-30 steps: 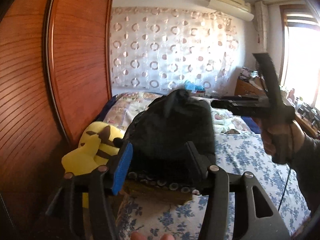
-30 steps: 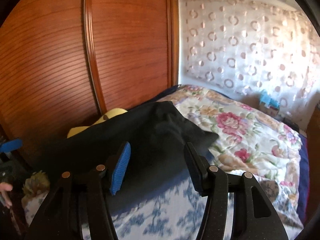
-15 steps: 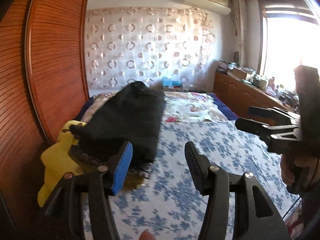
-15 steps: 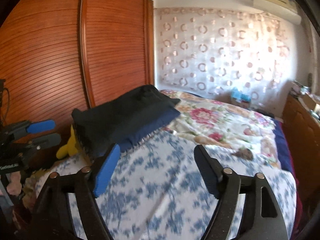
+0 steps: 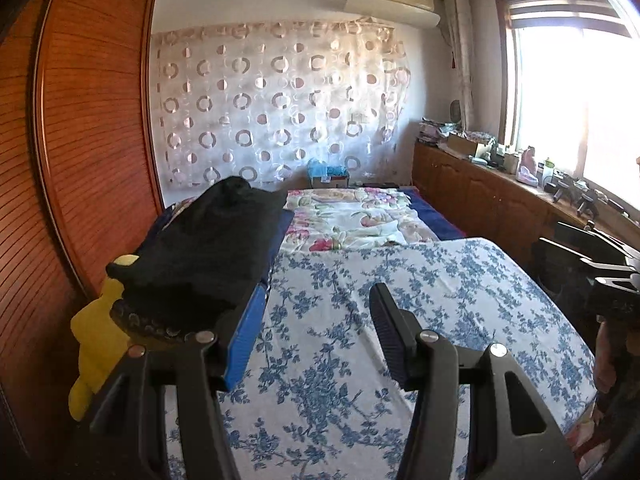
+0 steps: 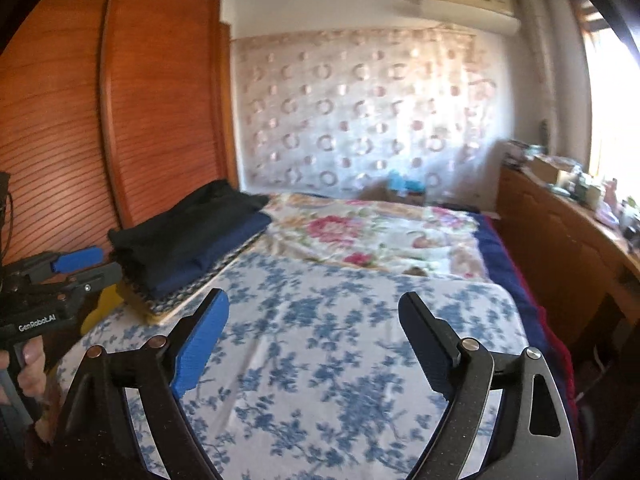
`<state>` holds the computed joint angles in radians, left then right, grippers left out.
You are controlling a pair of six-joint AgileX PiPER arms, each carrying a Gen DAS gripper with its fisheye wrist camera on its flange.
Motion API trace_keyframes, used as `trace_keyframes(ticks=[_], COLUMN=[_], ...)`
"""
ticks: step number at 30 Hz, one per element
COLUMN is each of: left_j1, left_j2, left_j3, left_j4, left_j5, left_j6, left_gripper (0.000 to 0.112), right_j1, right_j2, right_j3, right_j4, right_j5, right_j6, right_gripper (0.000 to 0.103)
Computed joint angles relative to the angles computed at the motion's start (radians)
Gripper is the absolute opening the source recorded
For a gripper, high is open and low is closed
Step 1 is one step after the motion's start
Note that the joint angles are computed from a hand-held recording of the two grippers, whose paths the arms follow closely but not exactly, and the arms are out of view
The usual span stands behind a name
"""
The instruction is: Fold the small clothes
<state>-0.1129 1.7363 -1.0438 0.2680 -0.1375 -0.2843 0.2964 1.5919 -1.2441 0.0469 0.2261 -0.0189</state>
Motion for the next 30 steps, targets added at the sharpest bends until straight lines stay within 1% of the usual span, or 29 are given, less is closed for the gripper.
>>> trace_keyframes(ticks=[2,4,6,7,9,11,13,17,20,22,24,26,30], left_j1=[-0.008,-0.015,-0.024,-0.025,-0.029,-0.033,-0.035,-0.035,-0.032,-0.032,-0.027,-0.027,-0.029], left_j2=[-0.007,-0.012,-0.015,-0.014,-0.016,-0.017,-0.02,-0.031,-0.04,-0.045,-0.051,-0.053,-0.058], left_j3=[-0.001,-0.004,-0.002,-0.001,-0.002,-0.001,0.002,0.01,0.01,0.012,0.015,0.015,0.017], left_j4=[-0.031,-0.083,-0.161,-0.172,-0.229,-0.262,-0.291,-0.264,-0.204,-0.195,-0.109,-0.114,-0.142], left_j5=[0.007,0.012,0.013,0.013,0.016,0.016,0.013,0.012,0.018,0.017,0.016,0.015,0.017], left_j6=[0.029,0.082,0.159,0.17,0.226,0.257,0.285,0.259,0.2,0.19,0.105,0.11,0.139], left_gripper=[0.054,0.054,0.054,0.054,0.054,0.054,0.054,0.054,0.054,0.054,0.054,0.054,0.054], right_j1=[-0.014,-0.032,-0.036,-0.039,-0.046,-0.04,-0.041,-0.042,-0.044,-0.043,-0.043,-0.047,-0.046], right_j2=[-0.031,-0.055,-0.072,-0.078,-0.088,-0.075,-0.075,-0.082,-0.086,-0.086,-0.087,-0.087,-0.086], right_j3=[0.027,0.045,0.062,0.067,0.074,0.058,0.059,0.066,0.067,0.068,0.069,0.068,0.068], right_j4=[-0.039,0.004,-0.048,-0.044,-0.05,-0.09,-0.099,-0.134,-0.141,-0.155,-0.163,-0.119,-0.136], right_j5=[-0.01,-0.013,-0.016,-0.019,-0.019,-0.015,-0.016,-0.018,-0.013,-0.015,-0.015,-0.014,-0.016], right_j6=[0.047,0.012,0.066,0.062,0.071,0.115,0.125,0.157,0.163,0.179,0.188,0.144,0.158], right_gripper=[0.088,0.088,0.088,0.088,0.088,0.088,0.088,0.088,0.088,0.088,0.088,0.088,0.088])
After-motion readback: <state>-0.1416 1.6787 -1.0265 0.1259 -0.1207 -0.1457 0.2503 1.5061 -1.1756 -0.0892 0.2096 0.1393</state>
